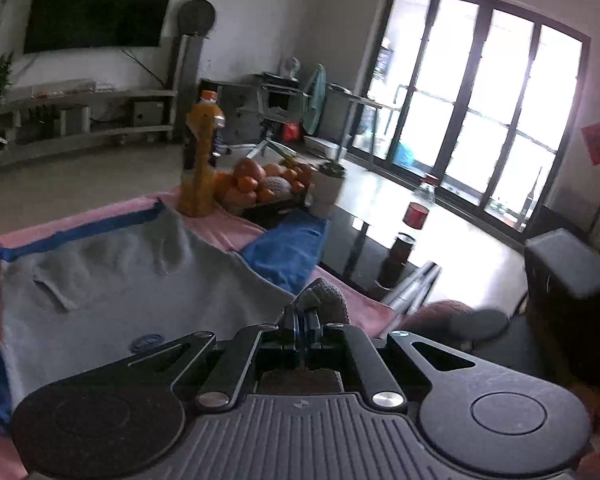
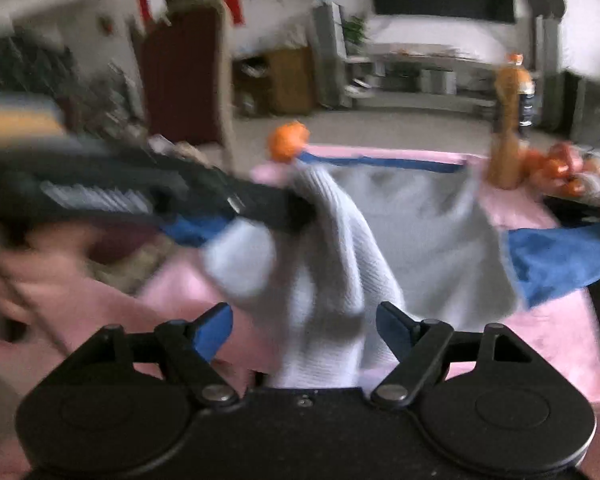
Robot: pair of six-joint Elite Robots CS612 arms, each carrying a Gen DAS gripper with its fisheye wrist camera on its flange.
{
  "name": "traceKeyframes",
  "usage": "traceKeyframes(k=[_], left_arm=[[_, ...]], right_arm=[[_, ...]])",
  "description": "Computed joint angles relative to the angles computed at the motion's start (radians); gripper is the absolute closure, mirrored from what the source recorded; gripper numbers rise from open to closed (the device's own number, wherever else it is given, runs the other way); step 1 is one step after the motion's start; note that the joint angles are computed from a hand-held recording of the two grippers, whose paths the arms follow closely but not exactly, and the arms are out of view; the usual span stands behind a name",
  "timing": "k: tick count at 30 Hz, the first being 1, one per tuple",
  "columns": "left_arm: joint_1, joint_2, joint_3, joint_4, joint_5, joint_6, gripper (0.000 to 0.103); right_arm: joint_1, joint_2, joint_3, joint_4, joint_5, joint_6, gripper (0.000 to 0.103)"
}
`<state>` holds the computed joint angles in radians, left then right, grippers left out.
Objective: Fold clothes
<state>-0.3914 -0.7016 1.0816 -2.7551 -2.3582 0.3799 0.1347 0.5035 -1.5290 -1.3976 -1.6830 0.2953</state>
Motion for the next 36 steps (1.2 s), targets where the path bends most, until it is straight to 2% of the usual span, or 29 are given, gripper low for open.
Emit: traceKeyframes(k=[1,4,6,8,12,14,15,18,22,23,25,26,28,31,33,34,35,36], left_arm=[[0.002,0.004,-0.006,-0.032,0.018,-0.032,0.095],[0.02,0.031,-0.048,-0.121,0.033,-0.159,0.068],[0.037,0.054,-0.084,-0.182,0.036,-0.269,0.067],[0.051,0.071,-0.109,-0.233,0.065,-0.354,0.066],[0.059,0.092,-0.13,-0.214,0.157,-0.391,0.066],[0.057,0.105,-0.14,-0.174,0.191,-0.387,0.066],[0.054,0.112,-0.147,-0.156,0.207,-0.385,0.066],[0.047,0.139,-0.177,-0.107,0.243,-0.401,0.066],[0.055,0.188,-0.233,-0.068,0.215,-0.482,0.066],[0.057,0.197,-0.247,-0.027,0.207,-0.492,0.067],[0.053,0.2,-0.268,0.086,0.254,-0.474,0.069],[0.049,0.199,-0.271,0.113,0.288,-0.465,0.069],[0.045,0.199,-0.276,0.139,0.35,-0.463,0.069],[0.053,0.218,-0.309,0.162,0.374,-0.527,0.068],[0.056,0.234,-0.334,0.182,0.394,-0.574,0.068],[0.058,0.239,-0.346,0.202,0.406,-0.596,0.068],[0.06,0.242,-0.352,0.213,0.411,-0.61,0.068],[0.061,0.243,-0.355,0.22,0.414,-0.62,0.068]], right_arm=[[0.002,-0.008,0.013,0.017,0.0,0.002,0.095],[-0.007,-0.031,0.036,-0.031,0.047,-0.022,0.096],[-0.028,-0.052,0.052,-0.066,0.113,0.023,0.096],[-0.058,-0.068,0.073,-0.112,0.191,0.111,0.096],[-0.128,-0.051,0.087,-0.278,0.34,0.421,0.096],[-0.146,-0.025,0.085,-0.384,0.332,0.593,0.096],[-0.149,-0.013,0.083,-0.423,0.304,0.667,0.096],[-0.15,0.0,0.102,-0.454,0.212,0.788,0.095],[-0.158,-0.029,0.181,-0.433,0.236,0.808,0.093],[-0.158,-0.041,0.204,-0.425,0.244,0.801,0.092],[-0.155,-0.072,0.265,-0.41,0.257,0.768,0.091],[-0.152,-0.089,0.296,-0.399,0.258,0.748,0.091],[-0.143,-0.12,0.355,-0.373,0.25,0.713,0.09],[-0.128,-0.17,0.46,-0.345,0.205,0.696,0.088],[-0.123,-0.217,0.572,-0.347,0.177,0.686,0.07],[-0.126,-0.246,0.645,-0.359,0.192,0.657,0.039],[-0.129,-0.276,0.72,-0.373,0.215,0.62,0.027],[-0.132,-0.308,0.792,-0.375,0.24,0.582,0.028]])
